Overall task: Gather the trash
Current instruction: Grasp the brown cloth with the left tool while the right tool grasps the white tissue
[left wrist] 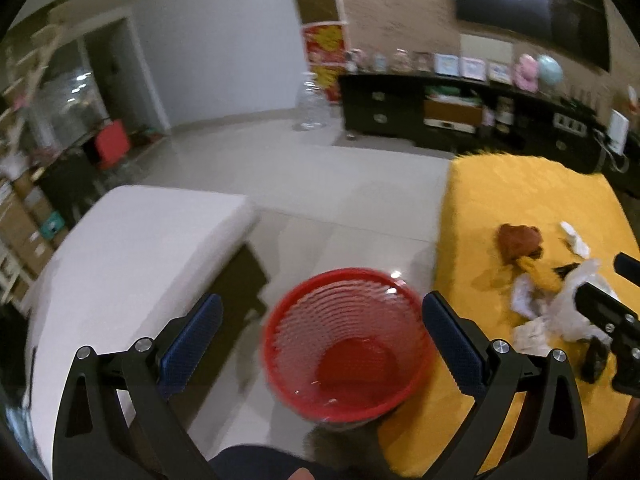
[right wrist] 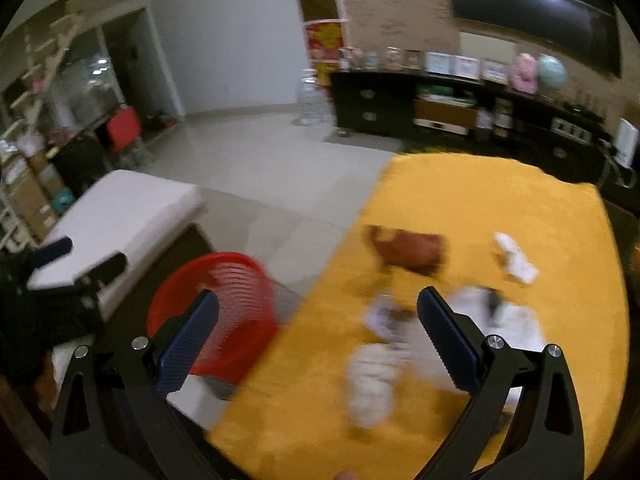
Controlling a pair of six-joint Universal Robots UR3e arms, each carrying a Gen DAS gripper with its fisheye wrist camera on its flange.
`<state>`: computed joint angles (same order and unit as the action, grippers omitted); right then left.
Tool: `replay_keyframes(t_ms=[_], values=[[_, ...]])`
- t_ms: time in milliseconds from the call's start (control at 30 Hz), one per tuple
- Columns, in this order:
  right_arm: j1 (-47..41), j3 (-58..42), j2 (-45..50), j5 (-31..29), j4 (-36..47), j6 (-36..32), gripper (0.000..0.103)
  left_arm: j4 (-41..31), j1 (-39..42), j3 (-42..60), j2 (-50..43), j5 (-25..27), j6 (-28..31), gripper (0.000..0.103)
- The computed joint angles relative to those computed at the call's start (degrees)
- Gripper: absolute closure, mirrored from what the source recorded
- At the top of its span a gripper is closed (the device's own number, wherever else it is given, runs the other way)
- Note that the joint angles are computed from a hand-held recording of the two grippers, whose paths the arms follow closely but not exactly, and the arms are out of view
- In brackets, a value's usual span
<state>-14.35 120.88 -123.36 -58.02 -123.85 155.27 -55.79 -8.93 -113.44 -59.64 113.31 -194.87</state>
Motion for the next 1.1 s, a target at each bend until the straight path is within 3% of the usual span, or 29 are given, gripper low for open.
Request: replay_keyframes(t_ms=[133,300,533,800,967,1067,1100], values=[[-16.4,0.2,-1.7,1.7,6.2,-10.5,0.006,6.6,-1.8,4.9,-12.1,-3.8,3.0,0.006],[-26.5,-1.1,7.7,-1.2,-1.6,-11.4,0.006,9.8,-4.2,18.2,-32.9,-8.8,7.2,0.006],[-26.4,-5.5,23.5,-5.1,-13.8,-7.3,0.006,4.0,-8.4,43.8,-59.1,-13.9,14.0,0.006],[-21.3,-16.7,37.5,-6.9,-12.4,-6.8,0.006,-7.4,-8.4,67.3,-76.9,-18.1,18.4,0.008],[-14.8,-25.9,48.0,-9.0,-11.4,-7.8,0.008,-9.0,-6.6,70.5,-79.4,-23.1,20.1,0.034],[-11.9,-30.4,52.7,-10.5,-11.1,-8.2,0.013,-8.8,-6.5,70.6,-79.8,-24.5,20.7,0.057],[-11.0,-31.8,54.3,-11.2,-11.2,-8.2,0.018,-9.0,-6.5,70.9,-80.1,-24.6,20.9,0.058]])
